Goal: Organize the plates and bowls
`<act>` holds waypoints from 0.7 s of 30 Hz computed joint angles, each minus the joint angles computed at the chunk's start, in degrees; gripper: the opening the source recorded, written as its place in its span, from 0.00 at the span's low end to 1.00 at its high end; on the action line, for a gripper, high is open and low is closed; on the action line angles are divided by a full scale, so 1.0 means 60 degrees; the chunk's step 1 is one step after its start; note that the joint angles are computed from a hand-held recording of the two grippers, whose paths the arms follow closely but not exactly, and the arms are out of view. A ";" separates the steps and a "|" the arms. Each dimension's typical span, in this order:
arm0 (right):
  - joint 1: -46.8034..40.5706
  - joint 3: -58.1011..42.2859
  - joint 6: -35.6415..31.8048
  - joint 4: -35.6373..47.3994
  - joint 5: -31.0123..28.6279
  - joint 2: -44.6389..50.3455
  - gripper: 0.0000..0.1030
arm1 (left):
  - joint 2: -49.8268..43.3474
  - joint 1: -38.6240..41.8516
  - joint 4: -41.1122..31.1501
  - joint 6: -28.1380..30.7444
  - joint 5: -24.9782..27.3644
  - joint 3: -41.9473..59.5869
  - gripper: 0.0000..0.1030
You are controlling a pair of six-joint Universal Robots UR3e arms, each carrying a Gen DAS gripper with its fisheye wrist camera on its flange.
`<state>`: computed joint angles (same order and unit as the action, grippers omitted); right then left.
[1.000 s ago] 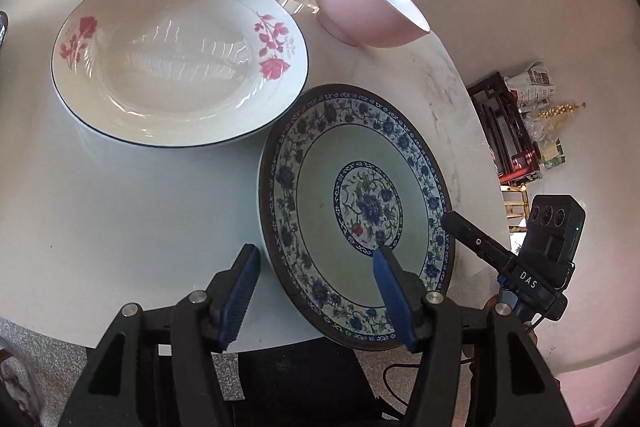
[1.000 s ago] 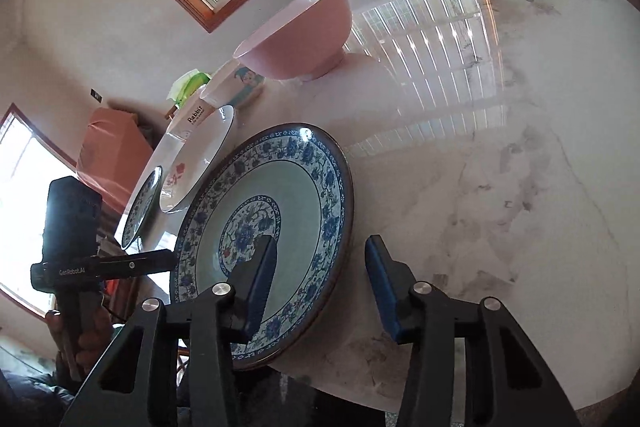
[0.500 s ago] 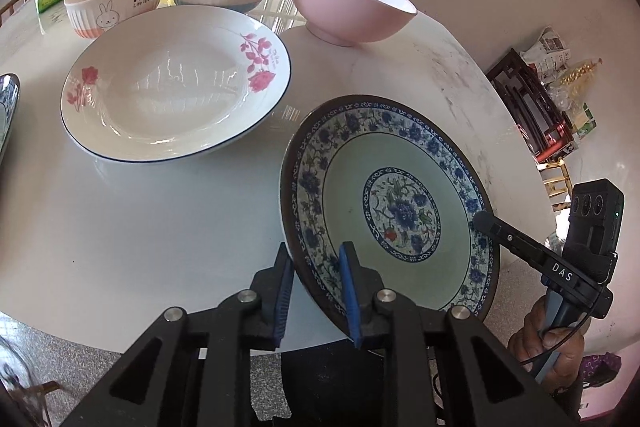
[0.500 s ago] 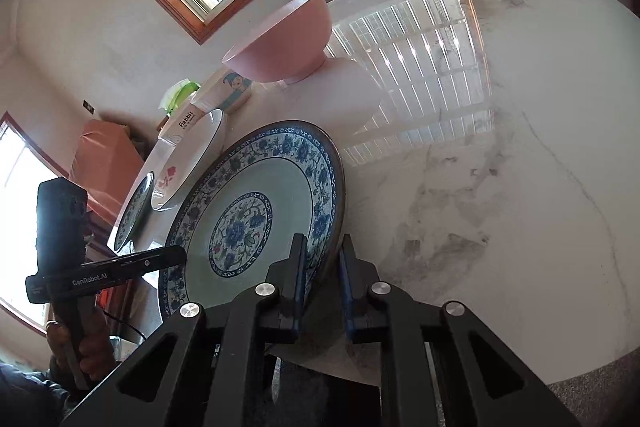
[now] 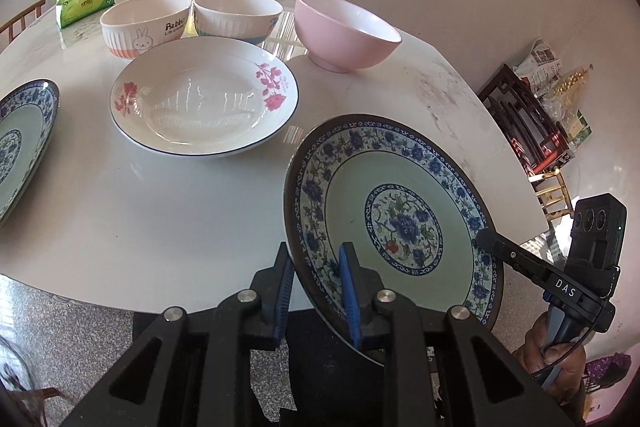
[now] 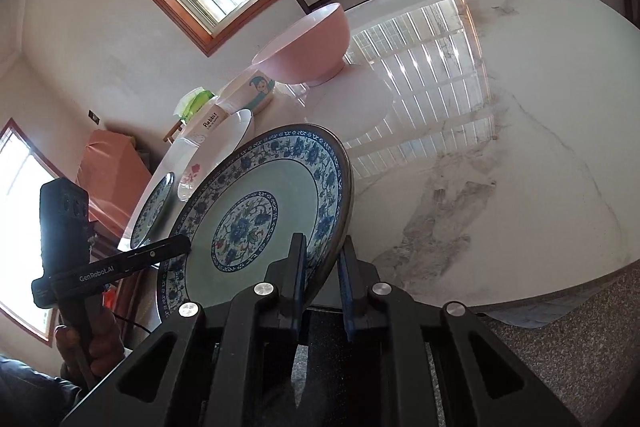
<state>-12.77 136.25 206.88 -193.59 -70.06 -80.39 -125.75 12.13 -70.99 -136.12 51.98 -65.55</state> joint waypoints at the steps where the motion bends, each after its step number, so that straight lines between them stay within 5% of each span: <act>1: 0.0164 -0.0205 0.0001 0.0102 -0.0062 0.0063 0.16 | 0.0118 0.0121 0.0068 -0.0015 -0.0074 -0.0112 0.22; 11: 0.1810 -0.3869 -0.0161 0.1539 -0.0147 0.2083 0.17 | 0.0395 0.1877 0.0112 -0.0328 -0.0614 -0.0107 0.22; 21: 0.3134 -1.0605 -0.0805 0.4662 0.0317 0.5768 0.18 | -0.1208 0.3090 0.0255 -0.1622 -0.0520 0.2666 0.22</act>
<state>6.04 72.62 202.05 -165.62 -68.15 -45.78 -133.00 30.67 -69.46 -145.85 48.86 -49.56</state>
